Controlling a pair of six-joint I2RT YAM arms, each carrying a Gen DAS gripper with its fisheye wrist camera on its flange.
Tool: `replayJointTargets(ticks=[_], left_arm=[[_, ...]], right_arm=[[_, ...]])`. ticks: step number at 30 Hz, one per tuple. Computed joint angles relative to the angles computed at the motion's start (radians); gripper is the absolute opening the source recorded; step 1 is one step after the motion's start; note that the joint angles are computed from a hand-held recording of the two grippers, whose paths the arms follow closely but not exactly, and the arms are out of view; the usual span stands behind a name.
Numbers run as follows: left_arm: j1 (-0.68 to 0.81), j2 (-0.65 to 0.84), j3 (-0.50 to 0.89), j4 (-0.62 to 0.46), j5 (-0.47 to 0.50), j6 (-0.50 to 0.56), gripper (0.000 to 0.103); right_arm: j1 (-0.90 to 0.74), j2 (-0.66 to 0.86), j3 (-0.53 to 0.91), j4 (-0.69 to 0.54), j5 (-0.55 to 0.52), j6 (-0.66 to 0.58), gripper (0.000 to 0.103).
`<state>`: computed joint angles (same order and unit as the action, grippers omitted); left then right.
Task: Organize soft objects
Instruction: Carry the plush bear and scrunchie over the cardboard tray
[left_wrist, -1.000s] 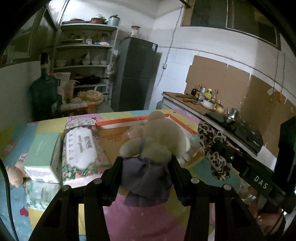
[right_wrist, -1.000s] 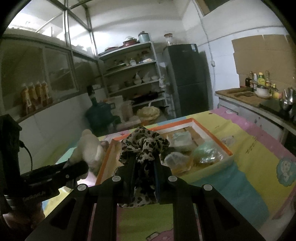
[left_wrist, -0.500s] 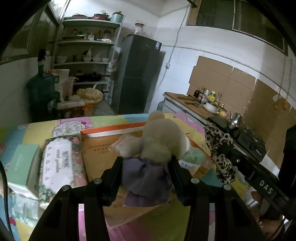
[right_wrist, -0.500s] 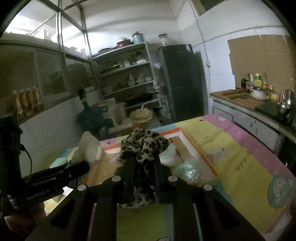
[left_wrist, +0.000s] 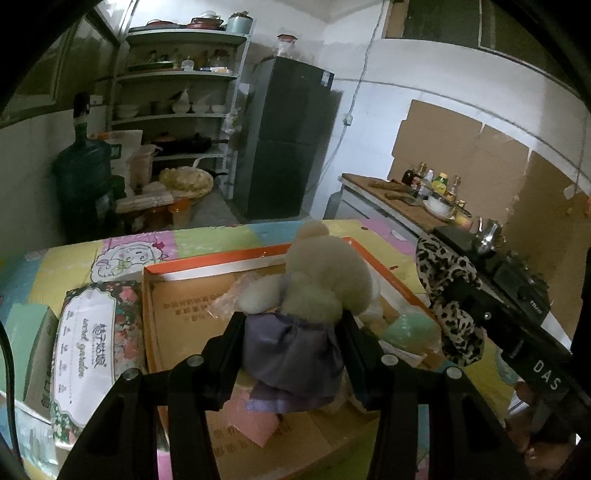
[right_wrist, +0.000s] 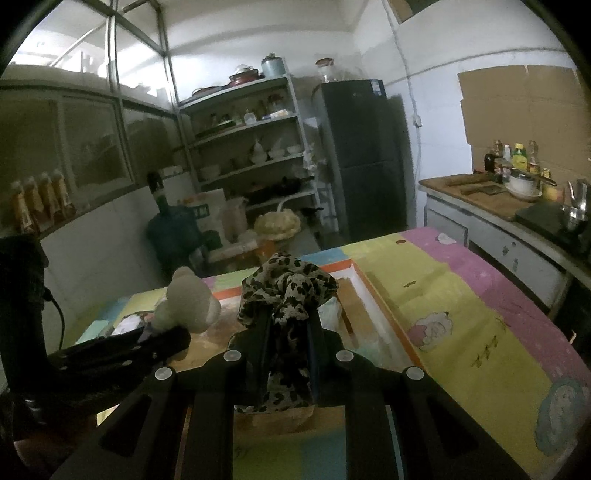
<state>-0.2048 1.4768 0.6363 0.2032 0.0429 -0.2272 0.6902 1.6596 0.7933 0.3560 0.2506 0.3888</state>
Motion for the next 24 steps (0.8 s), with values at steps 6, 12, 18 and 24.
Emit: replayJointTargets(ticks=[6,12,18,24], left_arm=[[-0.008,0.069,0.047,0.005,-0.019,-0.005,0.050],[-0.027,0.118,0.074,0.012,-0.042,-0.007,0.050],[-0.035,0.156,0.098,0.017,-0.063,0.001,0.050],[-0.023,0.190,0.120,0.011,-0.043,0.004,0.050]], right_arm=[[-0.031,0.054,0.050,-0.002,-0.042,-0.024,0.017],[-0.060,0.093,0.071,0.003,-0.074,-0.034,0.017],[-0.084,0.122,0.088,0.004,-0.100,-0.039,0.017],[-0.097,0.147,0.108,0.001,-0.121,-0.044,0.017]])
